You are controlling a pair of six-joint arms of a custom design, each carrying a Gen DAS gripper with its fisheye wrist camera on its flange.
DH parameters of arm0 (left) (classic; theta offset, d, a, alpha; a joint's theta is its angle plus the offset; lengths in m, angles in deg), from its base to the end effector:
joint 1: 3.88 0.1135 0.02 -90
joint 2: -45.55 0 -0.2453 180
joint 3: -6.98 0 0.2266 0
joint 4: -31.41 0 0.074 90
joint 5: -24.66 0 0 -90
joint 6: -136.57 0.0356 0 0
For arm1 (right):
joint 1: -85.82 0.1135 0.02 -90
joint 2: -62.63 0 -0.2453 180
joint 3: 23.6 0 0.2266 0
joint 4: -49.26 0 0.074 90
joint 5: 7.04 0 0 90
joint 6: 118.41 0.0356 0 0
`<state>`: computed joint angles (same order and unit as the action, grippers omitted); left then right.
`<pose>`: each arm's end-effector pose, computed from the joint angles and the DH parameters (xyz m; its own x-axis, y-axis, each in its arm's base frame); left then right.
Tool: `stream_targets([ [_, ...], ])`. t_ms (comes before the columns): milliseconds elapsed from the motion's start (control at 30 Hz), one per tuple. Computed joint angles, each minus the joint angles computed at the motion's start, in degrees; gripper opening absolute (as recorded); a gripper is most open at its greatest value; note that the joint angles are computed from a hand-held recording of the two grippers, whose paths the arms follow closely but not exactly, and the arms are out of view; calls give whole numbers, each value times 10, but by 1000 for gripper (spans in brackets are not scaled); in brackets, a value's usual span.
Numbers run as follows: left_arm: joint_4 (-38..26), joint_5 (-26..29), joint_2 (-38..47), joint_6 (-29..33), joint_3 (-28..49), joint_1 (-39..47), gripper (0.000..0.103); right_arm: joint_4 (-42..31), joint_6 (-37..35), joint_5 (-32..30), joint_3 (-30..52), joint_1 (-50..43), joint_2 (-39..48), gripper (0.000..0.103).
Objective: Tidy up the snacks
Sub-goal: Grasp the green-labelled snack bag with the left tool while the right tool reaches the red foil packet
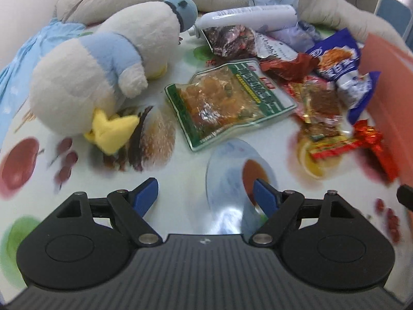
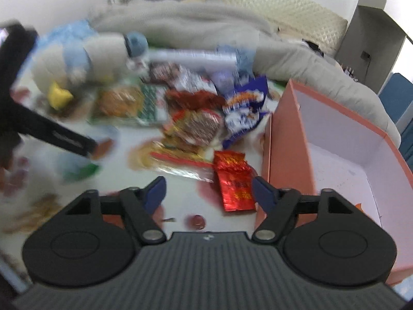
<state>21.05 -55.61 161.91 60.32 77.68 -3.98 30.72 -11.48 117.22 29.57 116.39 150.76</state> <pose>0.3482 -0.0066 0.0808 -0.7826 0.2356 -0.5762 0.2905 0.9569 -0.0033 0.2334 0.1146 0.1457 -0.7006 -0.1343 -0.7008 0.0752 0.9628 -0.2597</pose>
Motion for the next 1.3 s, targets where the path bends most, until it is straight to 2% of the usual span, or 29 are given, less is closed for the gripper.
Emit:
stream_targets([
  [167, 65, -53, 35, 8, 9, -29, 84, -4, -18, -23, 64, -43, 82, 69],
  [233, 73, -68, 40, 9, 15, -37, 84, -12, -17, -30, 85, -51, 102, 69],
  [333, 46, -76, 46, 25, 43, -49, 84, -30, -12, -46, 123, -69, 131, 69],
  [433, 16, -101, 45, 69, 73, -66, 84, -51, -4, -44, 163, -83, 165, 69],
  [567, -64, -77, 55, 136, 150, -71, 85, -101, 19, -28, 217, -92, 205, 69],
  [633, -109, -88, 74, 207, 196, -82, 87, -131, 20, -25, 244, -94, 225, 69],
  [667, -99, -93, 76, 242, 195, -86, 87, -140, 20, -26, 254, -97, 233, 69],
  [767, -127, -81, 99, 302, 244, -83, 90, -136, 27, -37, 265, -108, 244, 69],
  [867, -189, -65, 141, 347, 323, -79, 93, -127, 26, -45, 271, -116, 251, 69],
  [1000, -282, -76, 199, 407, 434, -88, 94, -134, 16, -59, 286, -126, 253, 69],
  [1067, -333, -69, 224, 431, 489, -88, 98, -150, 7, -80, 303, -137, 259, 69],
  [1233, -466, -74, 311, 447, 653, -88, 99, -191, -1, -127, 346, -161, 281, 69],
  [1300, -535, -55, 362, 439, 748, -81, 100, -194, -4, -134, 351, -164, 285, 69],
])
